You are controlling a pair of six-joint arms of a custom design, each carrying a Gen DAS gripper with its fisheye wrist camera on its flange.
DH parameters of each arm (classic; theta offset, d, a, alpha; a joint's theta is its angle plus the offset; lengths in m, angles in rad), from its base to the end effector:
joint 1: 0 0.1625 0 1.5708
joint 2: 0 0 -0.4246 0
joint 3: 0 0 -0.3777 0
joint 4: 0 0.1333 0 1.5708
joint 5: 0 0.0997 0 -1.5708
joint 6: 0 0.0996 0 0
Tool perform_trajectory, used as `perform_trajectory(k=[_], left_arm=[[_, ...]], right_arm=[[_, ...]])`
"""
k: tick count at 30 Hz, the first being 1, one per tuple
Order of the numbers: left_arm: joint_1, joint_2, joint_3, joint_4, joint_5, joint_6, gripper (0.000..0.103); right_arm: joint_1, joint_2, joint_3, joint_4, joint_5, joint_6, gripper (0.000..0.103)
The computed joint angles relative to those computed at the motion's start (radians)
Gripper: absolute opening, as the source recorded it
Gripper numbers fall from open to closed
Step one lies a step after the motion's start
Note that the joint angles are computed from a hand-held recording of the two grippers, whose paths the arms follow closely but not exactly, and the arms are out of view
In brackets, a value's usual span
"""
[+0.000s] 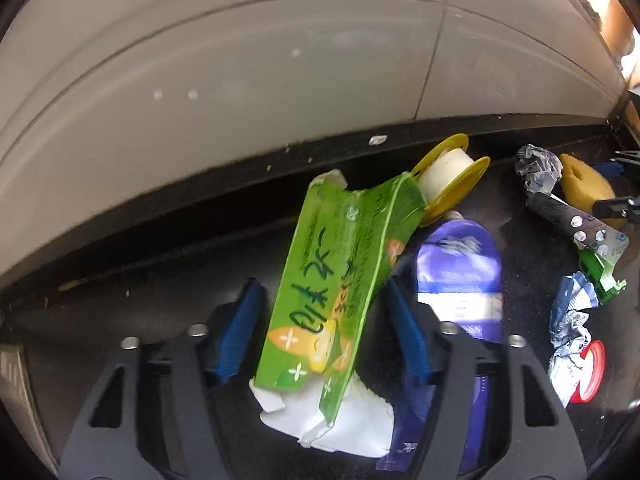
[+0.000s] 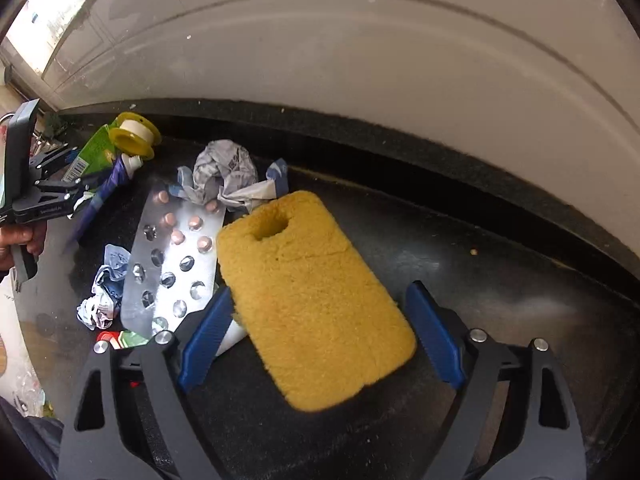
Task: Collect trash
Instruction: 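Grasp the green juice carton with left tool while right tool grasps the yellow sponge, then carry carton and sponge over the black bin and open both tools to drop them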
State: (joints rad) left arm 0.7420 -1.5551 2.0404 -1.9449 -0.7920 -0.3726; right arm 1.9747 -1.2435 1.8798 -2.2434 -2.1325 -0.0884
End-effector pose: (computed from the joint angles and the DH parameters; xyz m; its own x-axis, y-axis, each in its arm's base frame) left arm -0.1811 -0.4417 0.3293 -0.6611 0.2932 -0.6906 0.5281 0.8357 -0.1508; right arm 0.2872 -0.4677 0.2595 -0.7481 -0.3947 0.5334 -0.4606 0.8875 0.0108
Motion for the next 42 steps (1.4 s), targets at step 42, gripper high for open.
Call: perform_trajectory(k=[42], left_arm=[[-1.065, -0.224, -0.112, 1.273, -0.494, -1.676, 0.031]], right_arm=[[0.585, -0.077, 0.025, 0.127, 0.102, 0.262, 0.052]])
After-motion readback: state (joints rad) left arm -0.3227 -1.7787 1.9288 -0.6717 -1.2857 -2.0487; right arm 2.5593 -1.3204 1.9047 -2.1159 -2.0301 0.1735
